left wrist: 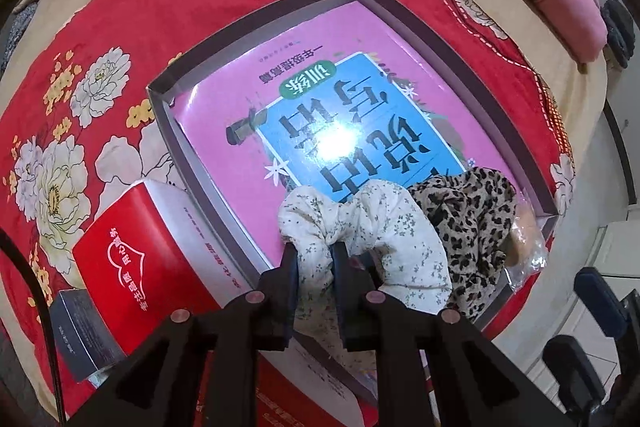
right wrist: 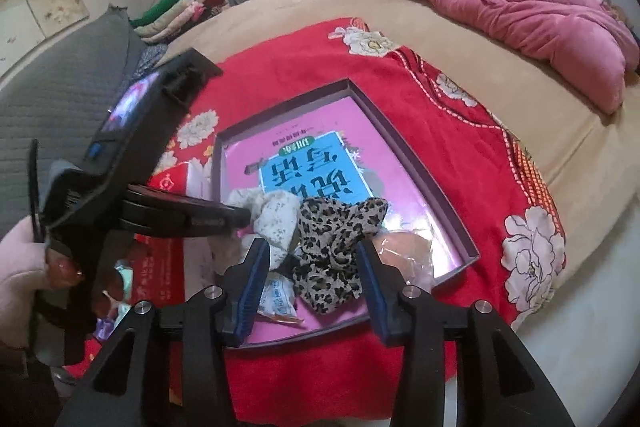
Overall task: Organize soft objects
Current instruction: 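Lower the white floral scrunchie into the tray and open the left tool, then move both tools back from the tray over the pile of soft items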
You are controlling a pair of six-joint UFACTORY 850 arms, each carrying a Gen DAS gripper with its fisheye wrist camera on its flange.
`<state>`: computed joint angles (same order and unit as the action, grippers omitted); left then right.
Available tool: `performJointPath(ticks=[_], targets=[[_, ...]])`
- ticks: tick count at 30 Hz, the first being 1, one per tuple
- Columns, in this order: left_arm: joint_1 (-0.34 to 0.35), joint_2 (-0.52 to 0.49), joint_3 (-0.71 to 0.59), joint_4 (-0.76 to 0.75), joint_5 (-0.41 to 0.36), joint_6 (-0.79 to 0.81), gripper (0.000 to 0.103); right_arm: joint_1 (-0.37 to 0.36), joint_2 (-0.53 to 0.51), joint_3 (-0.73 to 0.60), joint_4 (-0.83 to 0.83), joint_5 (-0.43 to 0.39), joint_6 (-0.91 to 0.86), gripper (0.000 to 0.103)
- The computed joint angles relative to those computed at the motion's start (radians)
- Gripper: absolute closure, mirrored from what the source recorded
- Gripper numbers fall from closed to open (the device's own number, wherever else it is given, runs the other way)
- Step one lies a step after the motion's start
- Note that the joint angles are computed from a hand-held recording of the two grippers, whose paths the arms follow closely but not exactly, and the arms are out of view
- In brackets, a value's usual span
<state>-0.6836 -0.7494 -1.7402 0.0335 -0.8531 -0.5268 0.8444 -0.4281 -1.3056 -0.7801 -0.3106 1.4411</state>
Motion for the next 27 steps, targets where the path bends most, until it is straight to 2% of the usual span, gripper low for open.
performJointPath(ticks=[2,6,9,12,14,18,22,26,27], targets=[[-0.004,0.003,0.000,0.003,0.001,0.002,0.077,-0.001,0.004,0.000,0.001,-0.001,0.002,0.056],[-0.005,0.009,0.004,-0.006,0.006,0.014,0.071,0.003,0.015,0.004,-0.027,-0.020,0.037,0.055],[0.000,0.014,0.011,-0.044,0.009,0.040,0.065,0.004,0.022,0.009,-0.037,-0.024,0.057,0.047],[-0.003,0.026,0.026,-0.037,0.013,0.035,0.062,0.007,0.032,0.014,-0.055,-0.037,0.077,0.046],[-0.002,0.046,0.050,-0.054,0.034,0.042,0.061,0.008,0.038,0.018,-0.062,-0.046,0.089,0.045],[0.006,0.080,0.093,-0.097,0.082,0.069,0.045,0.011,0.052,0.028,-0.086,-0.057,0.127,0.043],[0.009,0.128,0.143,-0.109,0.128,0.071,0.045,0.015,0.059,0.031,-0.100,-0.077,0.160,0.042],[0.004,0.177,0.189,-0.054,0.172,0.015,0.036,0.023,0.061,0.027,-0.113,-0.114,0.178,0.042],[0.004,0.191,0.202,-0.053,0.181,0.007,0.036,0.025,0.061,0.026,-0.115,-0.122,0.182,0.037]])
